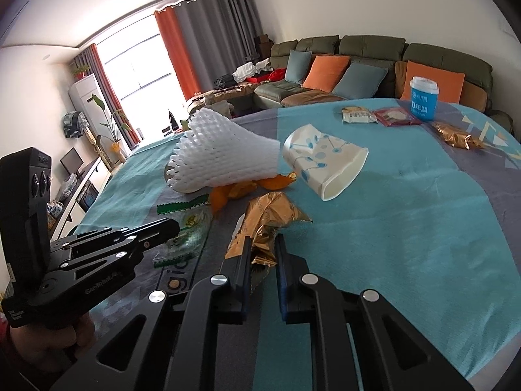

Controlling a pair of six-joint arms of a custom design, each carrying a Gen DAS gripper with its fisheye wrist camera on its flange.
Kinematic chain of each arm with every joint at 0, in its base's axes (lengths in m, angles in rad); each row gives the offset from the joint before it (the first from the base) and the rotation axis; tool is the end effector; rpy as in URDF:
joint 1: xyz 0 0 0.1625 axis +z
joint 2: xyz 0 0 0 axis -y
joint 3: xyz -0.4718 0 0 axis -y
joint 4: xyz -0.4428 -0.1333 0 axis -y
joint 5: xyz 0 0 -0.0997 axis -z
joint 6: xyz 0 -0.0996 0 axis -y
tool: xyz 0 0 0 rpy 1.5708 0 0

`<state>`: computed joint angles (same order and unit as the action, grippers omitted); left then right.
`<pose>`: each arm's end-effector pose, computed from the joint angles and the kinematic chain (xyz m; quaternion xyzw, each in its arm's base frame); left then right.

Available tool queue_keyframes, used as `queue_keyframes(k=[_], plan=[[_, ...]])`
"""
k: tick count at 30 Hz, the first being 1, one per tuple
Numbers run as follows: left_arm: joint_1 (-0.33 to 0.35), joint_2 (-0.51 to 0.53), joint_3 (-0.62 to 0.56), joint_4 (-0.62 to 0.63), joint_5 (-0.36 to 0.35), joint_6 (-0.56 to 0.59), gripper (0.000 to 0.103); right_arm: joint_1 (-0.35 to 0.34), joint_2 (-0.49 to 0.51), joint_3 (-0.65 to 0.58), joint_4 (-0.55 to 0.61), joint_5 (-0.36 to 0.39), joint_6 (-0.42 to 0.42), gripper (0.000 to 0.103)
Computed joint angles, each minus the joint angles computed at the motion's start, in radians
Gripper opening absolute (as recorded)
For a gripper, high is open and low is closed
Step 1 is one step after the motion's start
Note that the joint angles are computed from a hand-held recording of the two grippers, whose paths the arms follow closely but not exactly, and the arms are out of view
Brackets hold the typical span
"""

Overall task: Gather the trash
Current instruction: 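Grasp the green snack wrapper with the left tool while the right tool grasps gold foil, then carry green wrapper and gold foil to the teal bin and open both tools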

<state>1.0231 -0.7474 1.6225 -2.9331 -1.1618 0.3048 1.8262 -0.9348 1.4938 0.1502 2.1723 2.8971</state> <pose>-0.2485 -0.7395 0.1092 0.3483 0.8855 -0.2583 0.1670 0.2394 -0.6124 0.1781 0.0948 -0.8715 0.4003 0.2670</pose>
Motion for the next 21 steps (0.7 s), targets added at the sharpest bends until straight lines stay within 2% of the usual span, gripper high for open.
queue_keyframes(k=[11, 21], plan=[[0.001, -0.100, 0.091, -0.098, -0.035, 0.014, 0.004, 0.053, -0.021, 0.025, -0.070, 0.039, -0.048, 0.012], [0.006, -0.210, 0.184, -0.252, -0.007, 0.013, 0.004, 0.098, -0.032, 0.023, -0.145, -0.005, -0.144, 0.012]])
